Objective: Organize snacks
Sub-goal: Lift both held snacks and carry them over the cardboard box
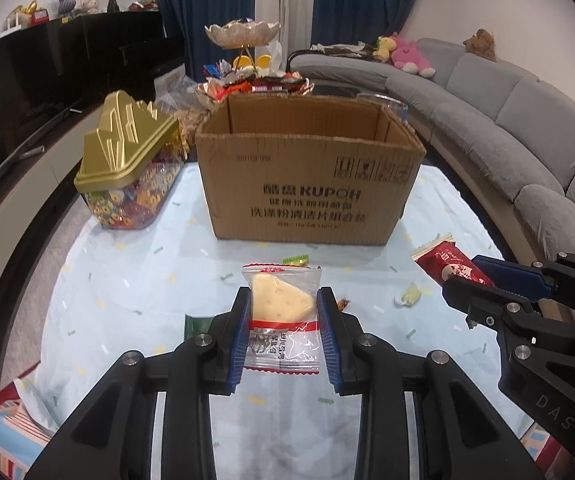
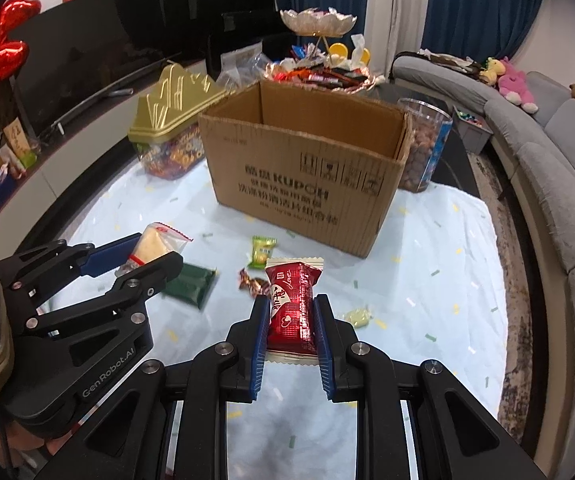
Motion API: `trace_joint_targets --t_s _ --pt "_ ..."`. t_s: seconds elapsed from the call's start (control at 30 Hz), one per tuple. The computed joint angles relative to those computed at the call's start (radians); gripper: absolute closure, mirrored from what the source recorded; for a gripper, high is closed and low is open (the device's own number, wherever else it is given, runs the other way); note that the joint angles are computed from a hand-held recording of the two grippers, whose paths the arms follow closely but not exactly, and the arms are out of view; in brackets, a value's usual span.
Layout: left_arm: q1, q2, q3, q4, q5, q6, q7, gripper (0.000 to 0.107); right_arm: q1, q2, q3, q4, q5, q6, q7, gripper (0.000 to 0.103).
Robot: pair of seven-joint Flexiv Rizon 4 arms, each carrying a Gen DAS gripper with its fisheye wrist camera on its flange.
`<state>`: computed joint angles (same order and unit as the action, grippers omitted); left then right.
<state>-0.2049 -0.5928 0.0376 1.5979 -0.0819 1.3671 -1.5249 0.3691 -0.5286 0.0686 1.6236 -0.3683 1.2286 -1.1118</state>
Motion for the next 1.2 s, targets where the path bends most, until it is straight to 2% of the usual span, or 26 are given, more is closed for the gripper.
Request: trace_joint_targets --t_s 0.77,1.2 --pt "0.015 -0.064 0.009 -0.213 0.009 -0.073 0.012 0.074 0.039 -0.037 -0.089 -0.129 -0.105 -0.001 0.140 0.079" --pt "0.041 -0.152 -0.016 -0.421 -0.019 -0.148 0.051 0.074 0.029 -0.132 -0.101 -0.323 -0.105 -0.058 0.150 0.079"
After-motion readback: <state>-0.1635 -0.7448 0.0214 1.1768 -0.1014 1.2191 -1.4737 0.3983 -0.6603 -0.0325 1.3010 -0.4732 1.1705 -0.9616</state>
